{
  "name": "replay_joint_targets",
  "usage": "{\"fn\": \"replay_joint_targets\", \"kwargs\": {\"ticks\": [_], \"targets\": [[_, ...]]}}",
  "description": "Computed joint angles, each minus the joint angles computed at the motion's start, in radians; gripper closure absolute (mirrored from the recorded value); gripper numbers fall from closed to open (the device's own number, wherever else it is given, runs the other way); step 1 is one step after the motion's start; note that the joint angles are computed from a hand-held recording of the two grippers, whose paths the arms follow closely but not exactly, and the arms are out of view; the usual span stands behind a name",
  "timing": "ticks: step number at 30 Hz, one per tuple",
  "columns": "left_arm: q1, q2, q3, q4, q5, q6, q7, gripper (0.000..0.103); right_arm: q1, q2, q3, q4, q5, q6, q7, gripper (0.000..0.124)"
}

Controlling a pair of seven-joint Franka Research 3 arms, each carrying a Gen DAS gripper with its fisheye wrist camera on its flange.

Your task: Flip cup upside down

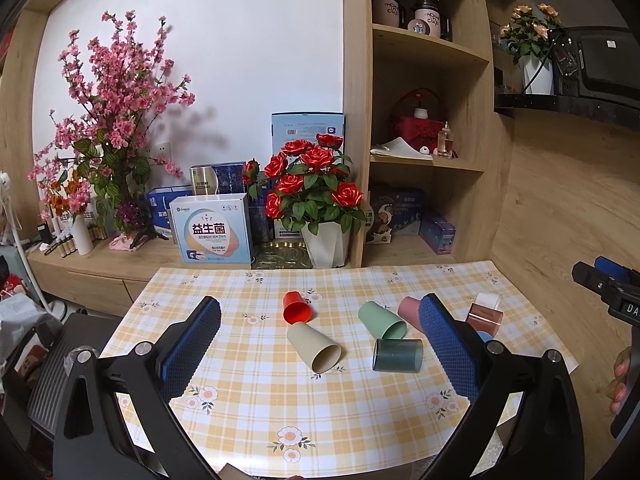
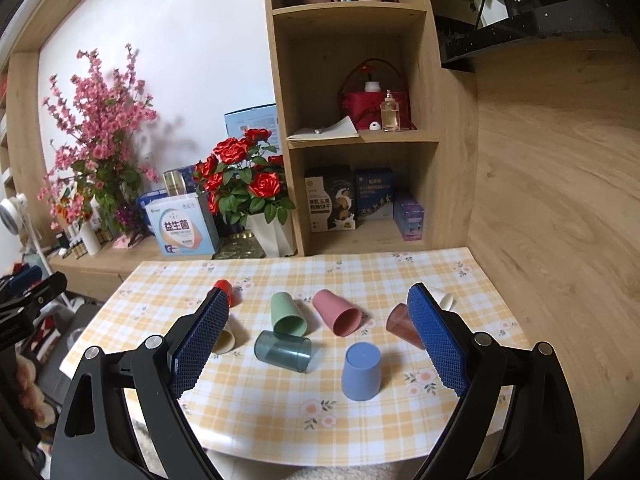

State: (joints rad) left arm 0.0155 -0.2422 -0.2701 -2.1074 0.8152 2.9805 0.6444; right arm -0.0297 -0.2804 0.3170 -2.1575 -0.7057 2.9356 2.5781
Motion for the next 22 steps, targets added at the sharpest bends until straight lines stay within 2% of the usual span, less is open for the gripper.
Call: {"fn": "replay_joint_targets", "kwargs": {"ticks": [15,22], "targets": [[-0.001,-0.005,0.000,0.002,0.002,0.001,-0.007,0.006,0.005,-0.005,-0.008,0.002,0.005,-0.015,-0.014,0.036],[0.015,-0.005,-0.009,0.015,0.015,-0.032,-0.039,0.006,0.004,-0.003,-0.008,0.006,-0.001,-0.019,-0.009,0.036]]}}
